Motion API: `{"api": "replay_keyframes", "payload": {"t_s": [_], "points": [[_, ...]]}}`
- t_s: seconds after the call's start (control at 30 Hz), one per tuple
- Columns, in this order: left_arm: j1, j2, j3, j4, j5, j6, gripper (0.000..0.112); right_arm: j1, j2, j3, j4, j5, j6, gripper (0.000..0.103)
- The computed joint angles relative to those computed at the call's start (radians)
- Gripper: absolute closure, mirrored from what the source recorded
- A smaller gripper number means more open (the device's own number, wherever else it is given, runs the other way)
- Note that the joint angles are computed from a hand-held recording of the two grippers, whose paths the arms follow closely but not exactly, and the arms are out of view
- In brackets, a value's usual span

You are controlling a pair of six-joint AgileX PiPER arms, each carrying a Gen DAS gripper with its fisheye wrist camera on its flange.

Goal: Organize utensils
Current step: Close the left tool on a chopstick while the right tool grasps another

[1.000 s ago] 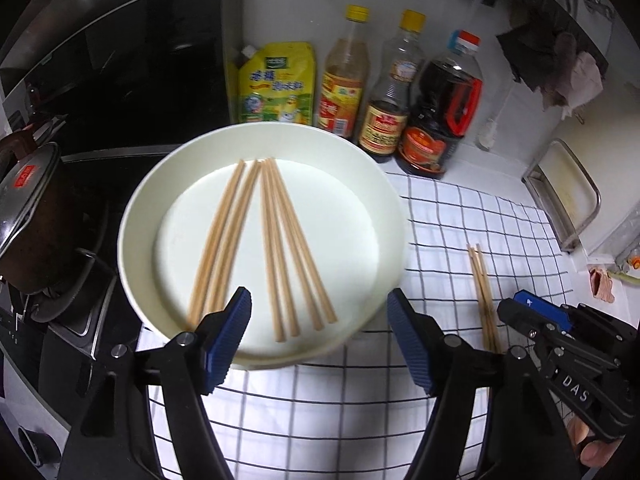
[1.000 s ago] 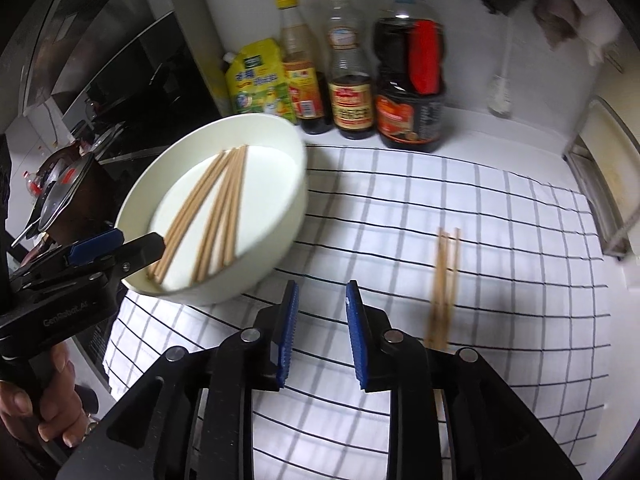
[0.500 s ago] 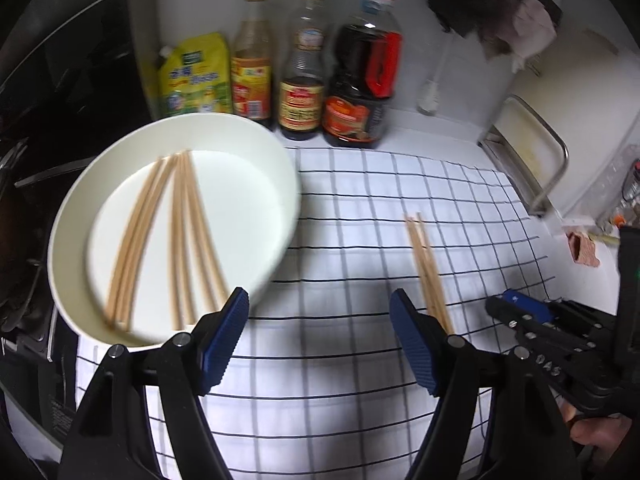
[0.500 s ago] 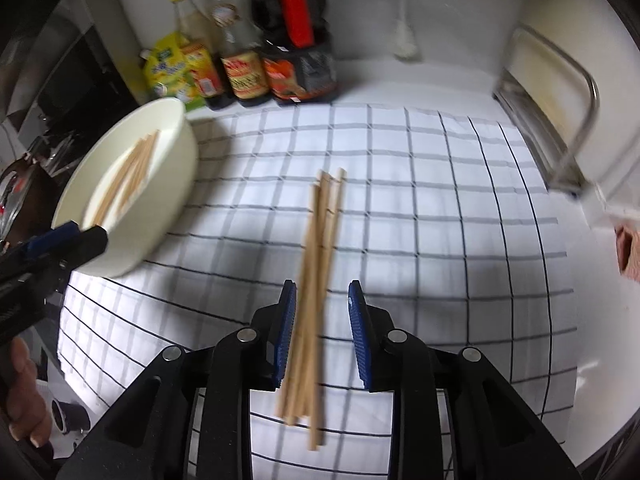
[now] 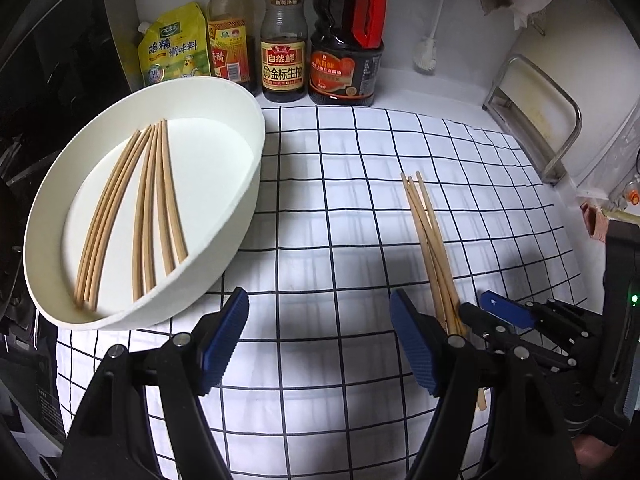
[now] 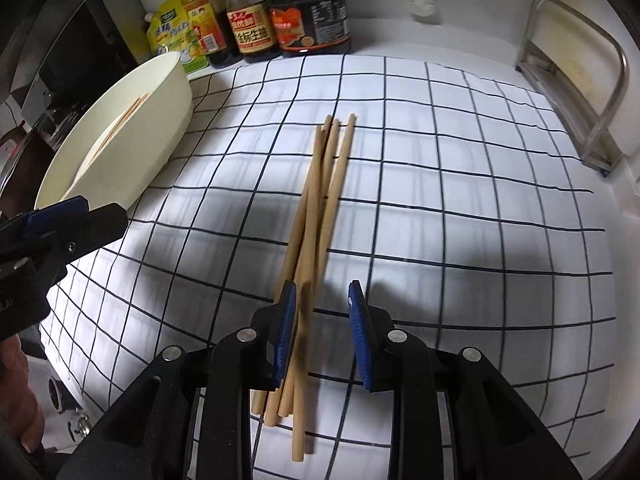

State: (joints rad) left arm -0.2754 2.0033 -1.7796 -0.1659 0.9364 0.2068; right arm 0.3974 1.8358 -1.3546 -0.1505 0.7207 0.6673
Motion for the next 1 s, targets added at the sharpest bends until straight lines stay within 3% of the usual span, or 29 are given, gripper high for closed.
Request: {"api": "replay_keyframes", "payload": {"t_s": [0.53, 1.0], "points": [[-0.070, 0.056, -0.004, 0.008, -0.020, -0.044, 0.041, -0.078, -0.065, 0.154, -0.028, -0.100, 0.041, 0.077], [-0.140, 0.150, -0.052, 0.026, -0.033, -0.081, 0.041, -0.101, -0.123, 0.246, -0.117, -0.123, 0.095, 0.077]]}}
